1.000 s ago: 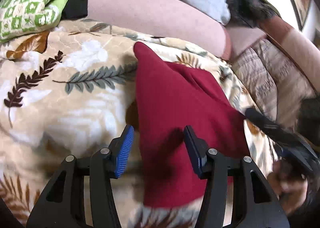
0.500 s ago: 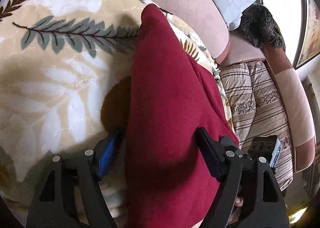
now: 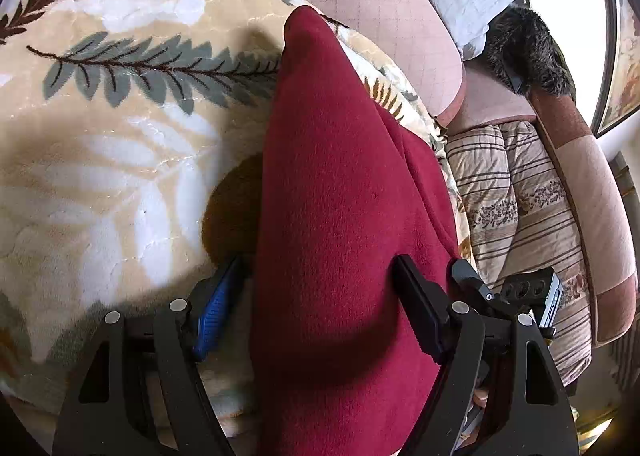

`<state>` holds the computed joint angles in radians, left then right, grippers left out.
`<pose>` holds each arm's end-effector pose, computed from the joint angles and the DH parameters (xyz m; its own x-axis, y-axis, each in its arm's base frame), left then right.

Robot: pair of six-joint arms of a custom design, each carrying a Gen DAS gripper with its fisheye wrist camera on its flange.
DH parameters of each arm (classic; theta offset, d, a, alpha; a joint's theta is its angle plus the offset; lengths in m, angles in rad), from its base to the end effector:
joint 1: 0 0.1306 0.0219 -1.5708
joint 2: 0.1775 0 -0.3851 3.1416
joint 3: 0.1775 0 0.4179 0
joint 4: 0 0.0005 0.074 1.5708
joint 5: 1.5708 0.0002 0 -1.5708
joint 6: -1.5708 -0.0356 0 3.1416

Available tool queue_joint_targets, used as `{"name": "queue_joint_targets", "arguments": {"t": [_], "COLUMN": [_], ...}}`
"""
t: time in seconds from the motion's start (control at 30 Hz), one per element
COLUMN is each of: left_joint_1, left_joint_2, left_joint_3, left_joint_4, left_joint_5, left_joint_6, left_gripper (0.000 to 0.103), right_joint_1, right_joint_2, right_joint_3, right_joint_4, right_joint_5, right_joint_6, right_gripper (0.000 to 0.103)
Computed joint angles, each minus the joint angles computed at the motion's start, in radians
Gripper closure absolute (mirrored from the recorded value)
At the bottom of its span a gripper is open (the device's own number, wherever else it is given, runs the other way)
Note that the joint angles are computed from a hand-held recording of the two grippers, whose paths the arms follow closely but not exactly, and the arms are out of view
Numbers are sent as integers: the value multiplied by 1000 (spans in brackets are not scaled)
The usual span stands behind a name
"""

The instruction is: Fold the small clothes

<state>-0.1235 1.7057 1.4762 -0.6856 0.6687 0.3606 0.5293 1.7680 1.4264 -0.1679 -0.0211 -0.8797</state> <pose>0.6018 -0.0974 0.3211 -0.9025 -0.1669 -0.3971 0.1639 0.7194 -0.6749 0.5628 0.3295 0.2954 -0.6696 0.5008 -0.5485 -0.0075 0.7339 0.6792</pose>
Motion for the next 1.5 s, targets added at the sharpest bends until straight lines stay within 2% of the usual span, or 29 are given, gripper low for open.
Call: {"name": "queue_joint_targets", "arguments": {"t": [0.1, 0.2, 0.27, 0.3, 0.33, 0.37, 0.43, 0.5, 0.57, 0.73, 0.87, 0.93, 1.0, 1.03, 1.1, 1.13, 1.17, 1.23, 1.33, 1.4, 1.43, 1.47, 1.5], "left_joint_1": [2, 1, 0, -2, -7, -12, -28, -45, -46, 33, 105, 129, 144, 150, 178, 184, 190, 206, 221, 204, 189, 180, 170], "left_joint_2": [1, 3, -1, -5, -11, -18, -37, -67, -100, -206, -252, -251, -216, -206, -205, -206, -212, -241, -253, -209, -168, -133, -79], "left_joint_3": [-1, 1, -1, -2, -6, -8, -12, -14, -23, -81, -121, -143, -150, -156, -175, -168, -159, -156, -127, -58, -11, 26, 79], "left_joint_4": [-1, -2, -3, 1, 7, 10, 10, 7, 16, 29, -6, -27, -63, -68, -37, -48, -55, -16, 81, 74, 59, 34, -14], "left_joint_5": [0, -2, -8, -17, -33, -48, -113, -182, -227, -219, -218, -220, -211, -207, -132, -117, -120, -123, -96, -103, -118, -130, -155], "left_joint_6": [-4, -5, -8, -6, -6, -11, -37, -92, -119, -161, -193, -215, -234, -238, -216, -217, -223, -227, -198, -189, -181, -172, -146], "left_gripper": [26, 26, 27, 32, 37, 42, 48, 55, 55, 55, 55, 55, 51, 48, 45, 45, 45, 45, 45, 46, 48, 56, 61], "right_joint_1": [-4, 0, 5, 5, 4, 1, 9, 16, 26, 61, 108, 129, 146, 152, 156, 153, 148, 149, 173, 196, 201, 202, 202], "right_joint_2": [8, 26, 33, 34, 28, 21, 12, 2, -12, -8, 41, 78, 118, 137, 177, 181, 172, 150, 118, 129, 154, 193, 223], "right_joint_3": [1, 35, 56, 60, 51, 39, 42, 43, 40, 77, 155, 205, 257, 280, 328, 324, 299, 281, 306, 367, 425, 503, 556], "right_joint_4": [24, -36, -77, -90, -76, -51, -50, -37, 4, 54, 60, 20, -63, -113, -239, -251, -218, -197, -225, -246, -276, -326, -364], "right_joint_5": [-38, -49, -36, -30, -36, -47, -22, -4, 5, -10, -37, -54, -52, -46, -35, -42, -59, -33, 141, 255, 271, 247, 220], "right_joint_6": [-7, 40, 53, 47, 30, 22, 62, 82, 96, 128, 152, 153, 155, 145, 91, 50, 9, -6, 131, 308, 386, 452, 489], "right_gripper": [25, 25, 31, 41, 48, 51, 60, 65, 68, 68, 68, 68, 67, 64, 52, 51, 51, 49, 50, 50, 63, 72, 77]}}
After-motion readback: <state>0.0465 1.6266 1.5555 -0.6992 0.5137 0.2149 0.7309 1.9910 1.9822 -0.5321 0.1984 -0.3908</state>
